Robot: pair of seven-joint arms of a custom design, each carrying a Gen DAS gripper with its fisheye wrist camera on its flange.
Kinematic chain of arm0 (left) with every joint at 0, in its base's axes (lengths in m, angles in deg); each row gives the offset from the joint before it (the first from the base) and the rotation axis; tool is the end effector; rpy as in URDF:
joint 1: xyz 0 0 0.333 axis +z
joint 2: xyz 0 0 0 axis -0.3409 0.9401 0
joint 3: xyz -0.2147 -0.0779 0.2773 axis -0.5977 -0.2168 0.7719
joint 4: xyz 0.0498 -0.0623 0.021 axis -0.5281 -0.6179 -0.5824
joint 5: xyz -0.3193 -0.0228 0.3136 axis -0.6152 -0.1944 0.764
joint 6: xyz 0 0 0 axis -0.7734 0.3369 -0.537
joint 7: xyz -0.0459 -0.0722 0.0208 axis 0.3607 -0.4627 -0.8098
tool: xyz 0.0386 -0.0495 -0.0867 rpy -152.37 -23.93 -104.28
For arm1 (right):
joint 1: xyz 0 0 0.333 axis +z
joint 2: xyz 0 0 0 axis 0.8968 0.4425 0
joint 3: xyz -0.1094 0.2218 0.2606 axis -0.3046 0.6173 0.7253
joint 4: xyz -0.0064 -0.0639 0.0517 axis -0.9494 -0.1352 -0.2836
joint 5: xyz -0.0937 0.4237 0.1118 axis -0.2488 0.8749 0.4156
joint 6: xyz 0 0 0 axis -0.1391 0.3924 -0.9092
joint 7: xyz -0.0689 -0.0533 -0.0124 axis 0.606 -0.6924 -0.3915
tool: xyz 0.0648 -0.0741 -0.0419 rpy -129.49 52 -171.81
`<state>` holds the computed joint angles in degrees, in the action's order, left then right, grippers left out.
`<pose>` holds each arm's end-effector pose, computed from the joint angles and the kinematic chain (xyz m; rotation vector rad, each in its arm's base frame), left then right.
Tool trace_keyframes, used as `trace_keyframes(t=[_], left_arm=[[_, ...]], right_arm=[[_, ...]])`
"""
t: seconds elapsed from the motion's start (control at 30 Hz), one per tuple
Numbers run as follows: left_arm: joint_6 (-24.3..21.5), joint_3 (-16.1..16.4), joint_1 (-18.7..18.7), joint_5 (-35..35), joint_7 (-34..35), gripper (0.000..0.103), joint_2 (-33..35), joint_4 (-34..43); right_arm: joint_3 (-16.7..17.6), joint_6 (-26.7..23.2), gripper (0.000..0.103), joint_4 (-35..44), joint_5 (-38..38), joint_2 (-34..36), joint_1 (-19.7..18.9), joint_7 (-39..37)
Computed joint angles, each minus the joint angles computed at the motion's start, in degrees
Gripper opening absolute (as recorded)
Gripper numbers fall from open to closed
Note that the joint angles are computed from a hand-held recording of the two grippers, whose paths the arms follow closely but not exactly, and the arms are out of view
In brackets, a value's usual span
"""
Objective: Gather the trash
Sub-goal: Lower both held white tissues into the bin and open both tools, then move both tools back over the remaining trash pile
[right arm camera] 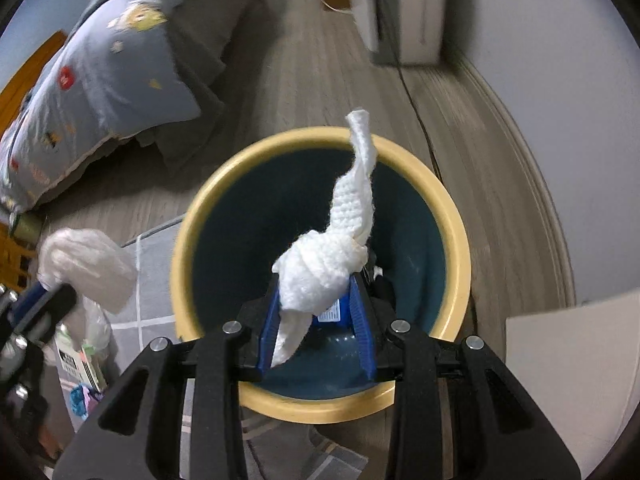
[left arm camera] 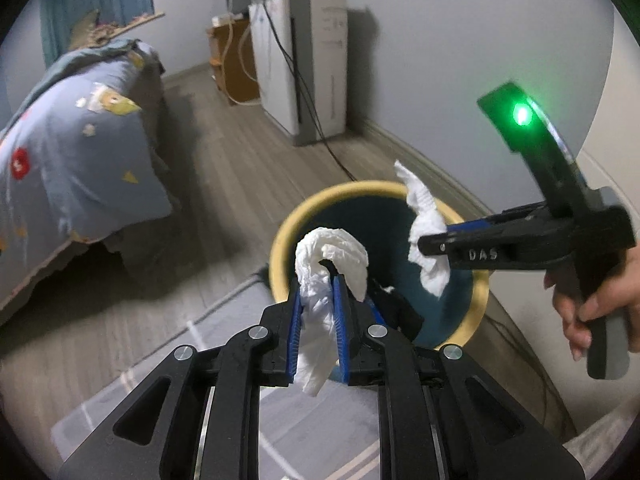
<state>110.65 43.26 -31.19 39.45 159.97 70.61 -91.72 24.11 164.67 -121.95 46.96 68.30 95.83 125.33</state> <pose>0.6999 -0.3943 0.4178 -0.6535 2.7171 -0.9805 0.6412 0.4002 0.3775 -1.2181 2.4660 -0.3085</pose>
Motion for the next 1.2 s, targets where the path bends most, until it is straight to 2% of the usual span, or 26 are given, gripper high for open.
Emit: trace_keyframes(t=[0.17,0.23,0.27,0.3,0.33,0.4,0.47,0.5,0.67,0.87,1.03,1.2], left_arm=[[1.2,1.5,-2.5,3.3,-2.0,0.029,3.1,1.8],[1.1,1.2,-2.6,4.0,-2.4,0.038,3.9,2.3],[1.4,1.3,-2.6,4.3,-2.6,0.05,4.1,2.3],[2.4,1.0,-2.3,4.3,-2.6,0.064,4.0,1.7],[3.1,0.3,-1.7,3.8,-2.3,0.069,3.7,1.0],[4.2,-0.8,-0.3,2.6,-1.8,0.08,3.4,0.1],[5.5,-0.4,-0.1,2.3,-2.9,0.087,2.9,-0.6],[5.9,-0.2,-0.1,2.5,-3.5,0.09,2.9,-0.6],[6.4,-0.2,2.0,1.5,-5.7,0.092,1.0,-2.2],[9.9,-0.2,6.1,-0.1,-4.7,0.094,-4.7,-8.3],[11.8,-0.6,10.7,-4.1,-1.1,0.095,-9.9,-13.0],[12.7,2.0,13.1,-7.5,1.0,0.097,-14.5,-16.6]], right_arm=[[-0.5,2.0,0.034,-1.7,-0.6,-0.7,0.2,3.0],[-0.4,3.0,0.036,-2.2,-0.7,-0.9,0.1,3.3],[-0.4,3.2,0.039,-2.2,-0.6,-0.8,0.0,3.2],[-0.3,3.3,0.049,-1.9,-0.4,-0.7,-0.1,3.0],[-0.3,3.3,0.06,-1.7,-0.6,-0.5,0.0,3.0],[-0.6,2.8,0.066,-1.5,-1.1,-0.5,0.3,3.2],[-0.5,3.0,0.072,-1.3,-0.9,-0.3,0.2,3.3],[-0.5,3.1,0.079,-1.1,-0.8,-0.2,0.3,3.3],[-0.5,-0.5,0.088,1.0,-1.1,0.1,0.9,3.0],[-0.6,-4.0,0.097,4.6,-4.3,0.2,2.5,3.8],[-0.1,-9.6,0.097,11.3,-6.4,2.5,4.0,1.3],[0.3,-14.7,0.097,20.5,-6.5,7.1,5.9,-3.1]])
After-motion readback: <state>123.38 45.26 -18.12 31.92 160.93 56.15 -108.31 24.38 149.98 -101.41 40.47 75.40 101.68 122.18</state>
